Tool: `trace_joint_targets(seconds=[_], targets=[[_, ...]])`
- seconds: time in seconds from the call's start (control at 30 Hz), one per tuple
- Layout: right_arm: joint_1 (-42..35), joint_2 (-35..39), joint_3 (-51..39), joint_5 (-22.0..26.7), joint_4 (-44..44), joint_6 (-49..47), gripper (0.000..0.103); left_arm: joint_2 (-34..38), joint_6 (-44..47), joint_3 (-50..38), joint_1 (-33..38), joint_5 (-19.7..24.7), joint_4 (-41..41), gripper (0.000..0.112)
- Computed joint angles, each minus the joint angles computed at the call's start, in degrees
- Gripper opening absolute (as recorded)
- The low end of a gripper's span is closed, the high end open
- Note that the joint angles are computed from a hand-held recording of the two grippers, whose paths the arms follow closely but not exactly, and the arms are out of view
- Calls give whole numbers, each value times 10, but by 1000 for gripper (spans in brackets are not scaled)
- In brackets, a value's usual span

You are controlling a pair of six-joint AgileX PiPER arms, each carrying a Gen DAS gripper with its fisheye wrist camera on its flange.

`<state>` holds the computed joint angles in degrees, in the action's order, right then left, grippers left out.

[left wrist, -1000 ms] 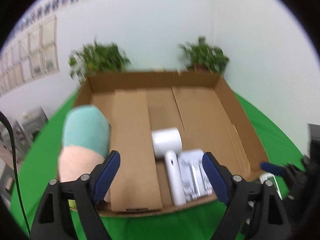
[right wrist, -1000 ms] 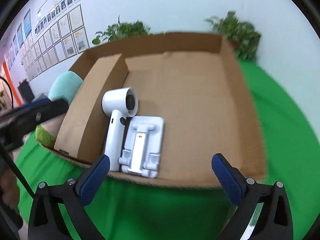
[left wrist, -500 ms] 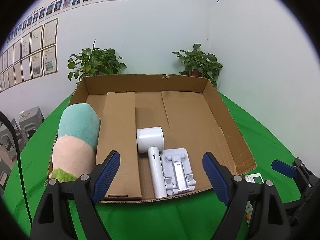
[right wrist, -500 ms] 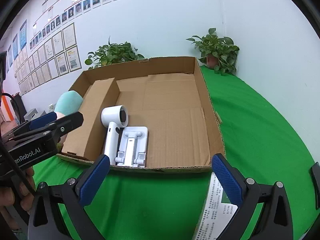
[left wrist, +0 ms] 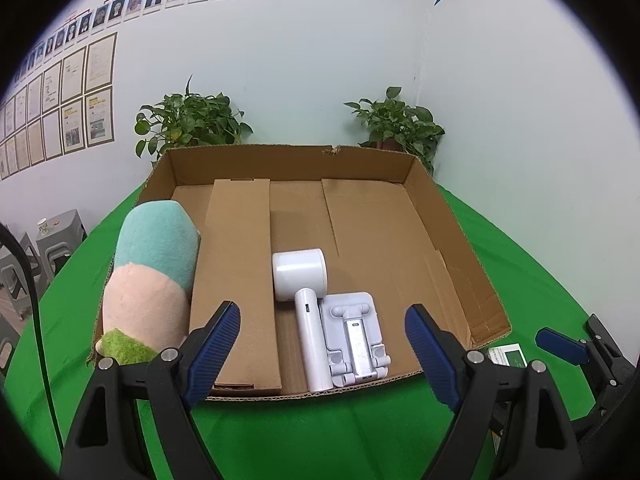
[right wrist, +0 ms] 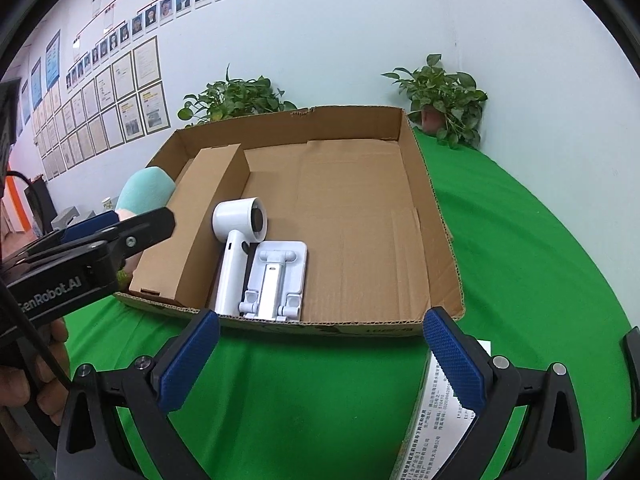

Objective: Organize objects
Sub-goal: 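Move the right gripper to the white medicine box and grasp it, then lift the medicine box with the right gripper and carry it over the tray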

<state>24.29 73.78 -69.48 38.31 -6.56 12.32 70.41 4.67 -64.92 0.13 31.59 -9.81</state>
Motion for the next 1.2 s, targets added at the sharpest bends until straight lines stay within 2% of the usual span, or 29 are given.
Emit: trace_joint_targets(seconds=[0.1, 0.2, 0.3, 0.33, 0.4, 0.53, 0.63, 0.67, 0.73, 0.8, 0.9, 1.0, 1.13, 1.17, 1.2], targets=[[-11, -10, 20, -5, 22, -21, 102, 11, 58, 0, 12, 19, -61, 85], [-39, -29, 61, -7, 53, -57, 102, 28, 135, 1, 27, 60, -144, 85], [-86, -44, 107, 8, 56, -69, 102, 50, 228, 6, 50, 132, -248, 85], [-102, -43, 117, 16, 40, -56, 102, 57, 244, 9, 52, 150, -267, 85], [-153, -45, 138, 27, 62, -82, 102, 69, 275, 20, 50, 178, -299, 85], [-214, -31, 157, 54, 98, -133, 102, 82, 310, 47, 38, 193, -343, 84], [-203, -25, 167, 60, 93, -126, 102, 90, 313, 54, 34, 206, -358, 84], [-200, -27, 172, 57, 102, -131, 99, 88, 310, 57, 32, 205, -355, 84], [-185, -30, 177, 52, 108, -135, 85, 81, 308, 66, 32, 201, -351, 84], [-142, -29, 177, 50, 61, -95, 66, 80, 313, 68, 42, 208, -359, 85], [-93, -31, 174, 55, 54, -94, 63, 72, 324, 80, 67, 222, -370, 85], [-40, -39, 177, 61, 72, -111, 62, 74, 330, 89, 101, 254, -390, 84], [1, -48, 177, 47, 116, -150, 65, 74, 344, 103, 131, 285, -411, 84], [10, -48, 175, 44, 111, -149, 81, 76, 346, 103, 136, 293, -413, 84], [20, -50, 176, 40, 97, -138, 103, 77, 349, 105, 139, 300, -416, 84]])
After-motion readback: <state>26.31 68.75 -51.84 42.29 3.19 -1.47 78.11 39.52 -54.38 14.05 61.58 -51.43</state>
